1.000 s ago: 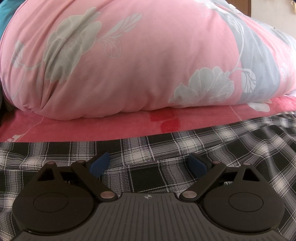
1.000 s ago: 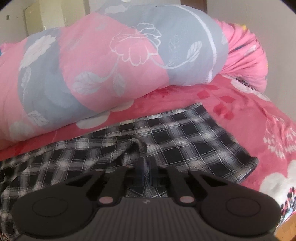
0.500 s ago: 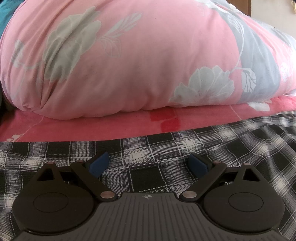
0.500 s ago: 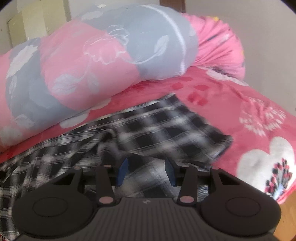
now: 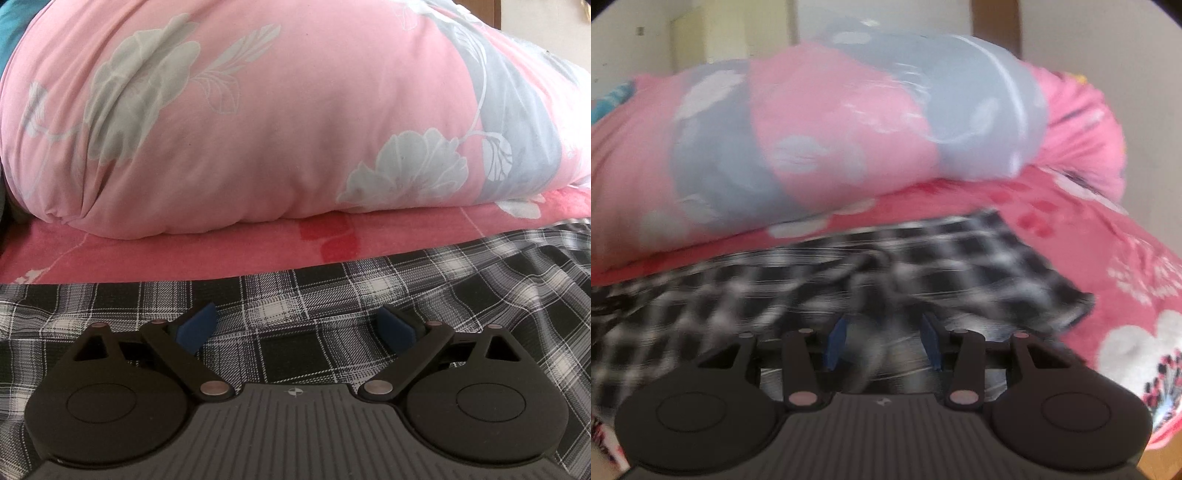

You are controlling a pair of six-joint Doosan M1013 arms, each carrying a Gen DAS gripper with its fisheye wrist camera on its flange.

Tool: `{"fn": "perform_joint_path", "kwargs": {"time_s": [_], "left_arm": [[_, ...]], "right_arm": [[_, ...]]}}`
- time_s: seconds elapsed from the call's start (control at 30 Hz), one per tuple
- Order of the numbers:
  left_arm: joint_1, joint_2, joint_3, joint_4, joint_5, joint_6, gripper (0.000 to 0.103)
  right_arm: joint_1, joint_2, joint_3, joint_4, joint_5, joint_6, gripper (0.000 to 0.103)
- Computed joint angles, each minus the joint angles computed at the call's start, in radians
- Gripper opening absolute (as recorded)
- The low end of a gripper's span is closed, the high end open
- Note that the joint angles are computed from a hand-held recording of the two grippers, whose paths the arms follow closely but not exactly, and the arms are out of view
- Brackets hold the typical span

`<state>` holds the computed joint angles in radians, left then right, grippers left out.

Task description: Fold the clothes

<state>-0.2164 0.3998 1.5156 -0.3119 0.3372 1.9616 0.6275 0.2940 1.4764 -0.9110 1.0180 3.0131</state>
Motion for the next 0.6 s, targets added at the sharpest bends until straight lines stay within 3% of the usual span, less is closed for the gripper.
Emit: {"fn": "perform_joint_path", "kwargs": {"time_s": [0.13,0.27,0.3,0.37,0.6], "left_arm": [[-0.001,0.001,-0.001,0.005,0.000,-0.004,0.096],[0.000,0.000,0.001,0.002,-0.001,-0.002,0.096],[0.000,-0.001,0.001,-0.001,-0.001,0.001,0.096],[0.001,-0.001,0.002,-0.006,-0.001,0.005,0.096],[0.001,-0.003,0.007,-0.008,-0.006,0.006,0.096]], "right_arm": [[-0.007,0.023,-0.027,0.001,0.001,-0.034,0.044],[-0.052,0.043,-0.049,0.053,0.002,-0.048,0.037],[-0.063,0.051,-0.058,0.080,0.012,-0.065,0.034],[-0.080,0.060,-0.066,0.128,0.021,-0.104,0.007],[-0.085,0.062,-0.098,0.036,0.095,-0.148,0.005]]}}
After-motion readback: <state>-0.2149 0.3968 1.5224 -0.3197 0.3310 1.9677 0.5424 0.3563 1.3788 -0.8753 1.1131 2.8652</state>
